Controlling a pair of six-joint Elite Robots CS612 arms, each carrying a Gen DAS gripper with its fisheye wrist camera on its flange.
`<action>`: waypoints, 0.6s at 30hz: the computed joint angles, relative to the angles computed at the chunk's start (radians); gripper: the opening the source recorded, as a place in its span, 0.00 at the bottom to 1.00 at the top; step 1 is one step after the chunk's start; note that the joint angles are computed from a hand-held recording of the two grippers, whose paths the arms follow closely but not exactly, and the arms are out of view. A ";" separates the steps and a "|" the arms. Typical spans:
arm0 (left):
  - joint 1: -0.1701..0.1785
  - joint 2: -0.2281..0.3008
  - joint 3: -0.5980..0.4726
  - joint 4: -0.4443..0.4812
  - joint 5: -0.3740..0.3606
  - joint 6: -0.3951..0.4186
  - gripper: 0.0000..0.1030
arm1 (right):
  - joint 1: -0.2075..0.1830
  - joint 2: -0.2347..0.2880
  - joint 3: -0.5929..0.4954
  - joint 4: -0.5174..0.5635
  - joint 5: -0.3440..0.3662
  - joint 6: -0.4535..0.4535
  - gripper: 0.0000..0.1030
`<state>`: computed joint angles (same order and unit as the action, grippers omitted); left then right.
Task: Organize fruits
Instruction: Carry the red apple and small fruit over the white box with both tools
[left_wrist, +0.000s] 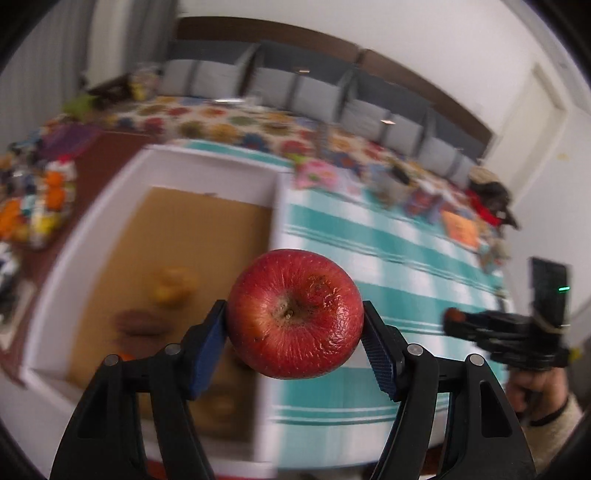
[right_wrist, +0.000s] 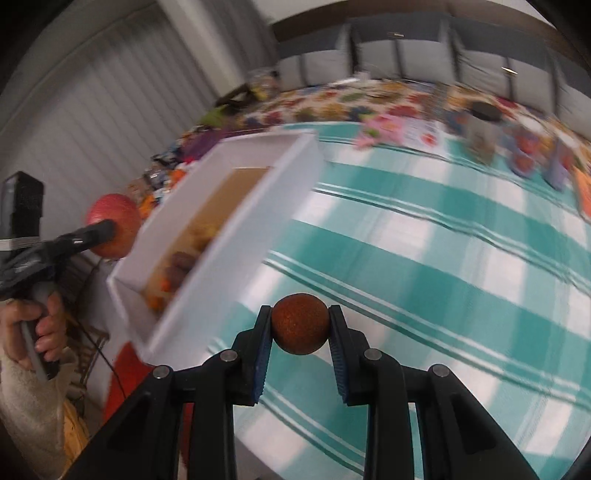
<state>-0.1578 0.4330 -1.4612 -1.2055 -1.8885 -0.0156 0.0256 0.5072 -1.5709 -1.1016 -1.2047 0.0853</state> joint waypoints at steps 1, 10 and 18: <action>0.011 0.001 0.007 0.009 0.042 0.002 0.69 | 0.017 -0.017 0.036 -0.017 0.021 -0.017 0.29; 0.053 0.051 0.042 0.148 0.208 -0.024 0.69 | 0.173 -0.162 0.435 -0.118 0.026 -0.192 0.29; 0.050 0.066 0.052 0.203 0.207 0.014 0.70 | 0.219 -0.244 0.688 -0.115 -0.093 -0.201 0.32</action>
<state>-0.1077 0.4993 -1.4097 -1.0027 -1.6810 -0.0017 0.2444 0.2635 -0.8834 -1.2171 -1.2974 -0.1158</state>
